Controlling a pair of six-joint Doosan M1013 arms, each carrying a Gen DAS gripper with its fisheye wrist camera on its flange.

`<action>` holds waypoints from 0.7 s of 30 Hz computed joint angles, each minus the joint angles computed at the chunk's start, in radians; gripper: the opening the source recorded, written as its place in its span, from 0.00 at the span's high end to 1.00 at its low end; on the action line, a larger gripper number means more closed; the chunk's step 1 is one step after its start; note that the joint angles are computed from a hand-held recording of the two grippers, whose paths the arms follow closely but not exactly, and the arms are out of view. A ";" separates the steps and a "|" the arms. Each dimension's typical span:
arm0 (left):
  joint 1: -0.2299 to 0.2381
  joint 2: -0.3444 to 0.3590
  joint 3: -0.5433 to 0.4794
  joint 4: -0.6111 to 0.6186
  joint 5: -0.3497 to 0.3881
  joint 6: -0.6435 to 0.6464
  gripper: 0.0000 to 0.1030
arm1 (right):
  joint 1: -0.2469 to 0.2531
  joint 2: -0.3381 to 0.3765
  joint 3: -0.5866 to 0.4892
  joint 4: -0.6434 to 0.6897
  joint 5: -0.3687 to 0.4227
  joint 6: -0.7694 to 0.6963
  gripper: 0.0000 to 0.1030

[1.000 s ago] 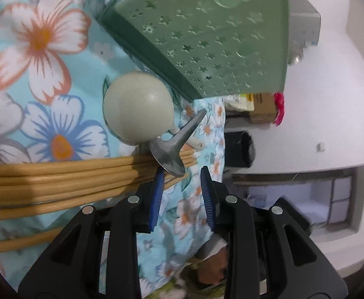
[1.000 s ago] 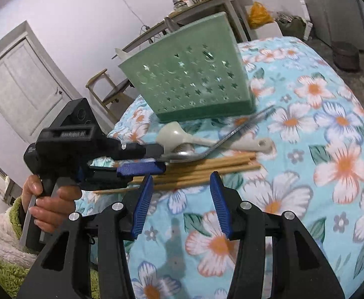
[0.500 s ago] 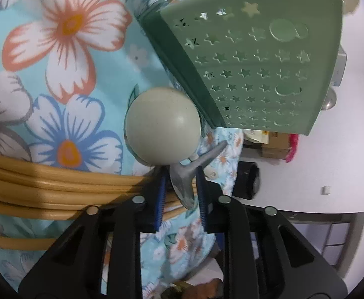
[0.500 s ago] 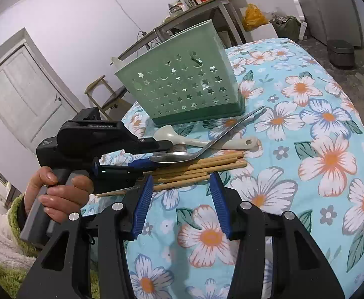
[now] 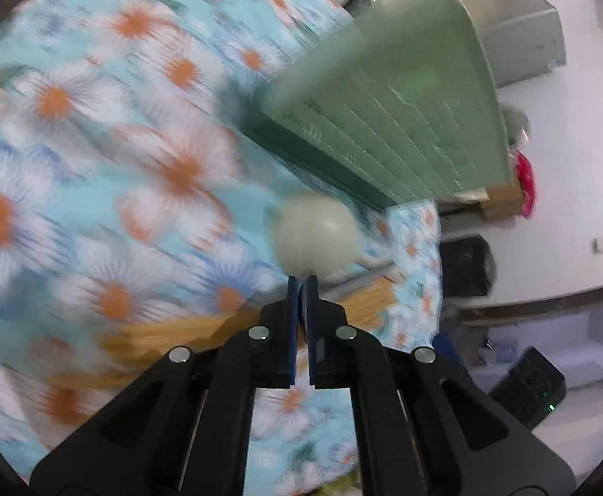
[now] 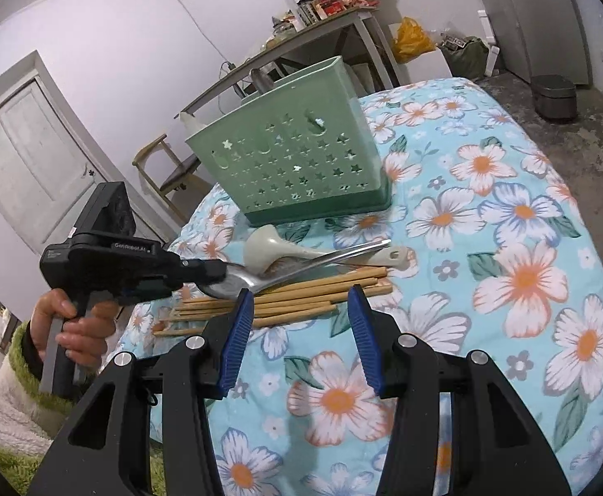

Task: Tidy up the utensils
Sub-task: 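Lift the metal spoon off the cloth with the left tool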

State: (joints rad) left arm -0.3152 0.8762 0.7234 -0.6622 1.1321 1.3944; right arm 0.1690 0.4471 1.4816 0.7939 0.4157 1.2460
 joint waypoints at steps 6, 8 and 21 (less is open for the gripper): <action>0.039 -0.011 0.078 -0.108 -0.098 0.007 0.72 | 0.023 0.014 -0.021 -0.051 0.019 0.025 0.55; 0.044 -0.021 0.104 -0.154 -0.106 0.022 0.68 | 0.029 0.014 -0.024 -0.074 0.018 0.038 0.55; 0.011 -0.019 0.075 -0.043 -0.046 0.014 0.69 | 0.032 0.018 -0.035 -0.060 0.001 0.029 0.55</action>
State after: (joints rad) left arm -0.3041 0.8572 0.7981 -0.7056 1.0860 1.4083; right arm 0.2006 0.4655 1.4462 0.7341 0.4167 1.2754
